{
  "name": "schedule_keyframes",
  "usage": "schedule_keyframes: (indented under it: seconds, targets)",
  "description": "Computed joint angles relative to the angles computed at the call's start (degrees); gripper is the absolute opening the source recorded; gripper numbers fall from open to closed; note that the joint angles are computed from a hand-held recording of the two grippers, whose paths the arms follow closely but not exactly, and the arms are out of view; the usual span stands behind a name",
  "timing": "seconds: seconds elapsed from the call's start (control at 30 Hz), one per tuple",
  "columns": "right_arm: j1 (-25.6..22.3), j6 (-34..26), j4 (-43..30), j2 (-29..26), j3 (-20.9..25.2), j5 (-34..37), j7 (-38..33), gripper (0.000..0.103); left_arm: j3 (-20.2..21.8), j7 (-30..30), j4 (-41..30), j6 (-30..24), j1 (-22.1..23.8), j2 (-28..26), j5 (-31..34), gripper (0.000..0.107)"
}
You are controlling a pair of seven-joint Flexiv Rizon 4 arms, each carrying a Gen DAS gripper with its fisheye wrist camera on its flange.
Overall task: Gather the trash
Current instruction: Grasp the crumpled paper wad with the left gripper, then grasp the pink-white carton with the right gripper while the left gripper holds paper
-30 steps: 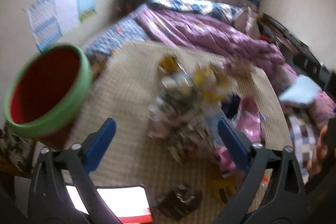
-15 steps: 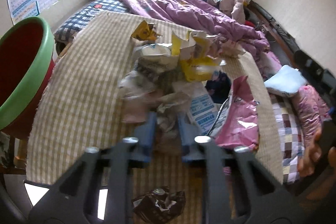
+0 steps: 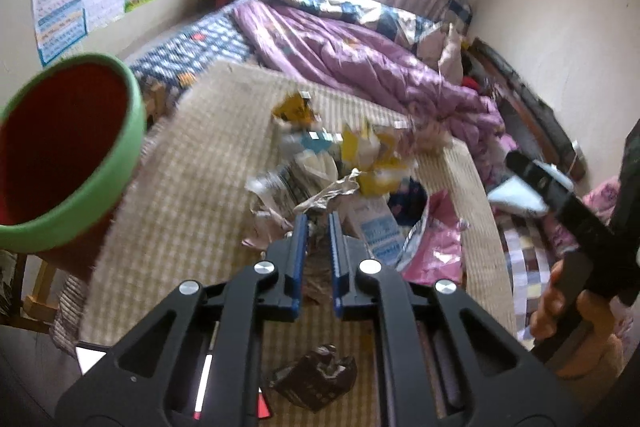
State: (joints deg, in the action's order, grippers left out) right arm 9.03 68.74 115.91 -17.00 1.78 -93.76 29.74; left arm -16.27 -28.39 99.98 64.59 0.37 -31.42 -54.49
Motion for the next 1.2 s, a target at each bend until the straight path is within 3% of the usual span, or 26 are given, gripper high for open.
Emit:
schedule_keyframes:
  seconds: [0.17, 0.33, 0.43, 0.53, 0.7, 0.8, 0.9, 1.2]
  targets:
    - [0.8, 5.1, -2.8, -3.4, -0.3, 4.6, -7.2, 0.096, -2.8, 6.7, 1.3, 8.9, 0.9, 1.2, -8.4, 0.01]
    - [2.3, 12.3, -6.7, -7.6, -0.9, 8.5, -13.5, 0.096, -2.8, 9.1, 0.5, 11.7, 1.0, 1.4, -14.1, 0.01]
    - [4.0, 14.4, -9.4, -11.2, 0.4, 17.8, -23.6, 0.096, -2.1, 9.3, -0.1, 13.5, 0.5, 1.0, -15.8, 0.01]
    - [3.4, 14.7, -12.8, -15.4, 5.4, 29.6, -35.9, 0.096, -1.5, 8.4, -0.3, 14.4, 0.5, 0.5, -16.1, 0.01]
    - [1.7, 5.5, -20.8, -22.3, 15.3, 44.8, -53.9, 0.084, -1.6, 8.7, 0.2, 15.9, 1.0, 0.7, -17.5, 0.01]
    - [1.6, 4.1, -23.9, -25.3, 18.1, 50.2, -59.0, 0.072, -1.2, 8.4, 0.2, 15.8, 1.4, 0.8, -17.7, 0.01]
    - [3.3, 0.3, -26.0, -26.3, 17.2, 52.9, -61.3, 0.066, -0.8, 8.0, 0.0, 15.4, 1.9, 0.5, -17.8, 0.01]
    - [11.5, -11.1, -31.0, -27.7, 9.6, 57.4, -64.4, 0.063, -0.1, 6.8, -1.1, 13.8, 3.8, -0.3, -16.6, 0.01]
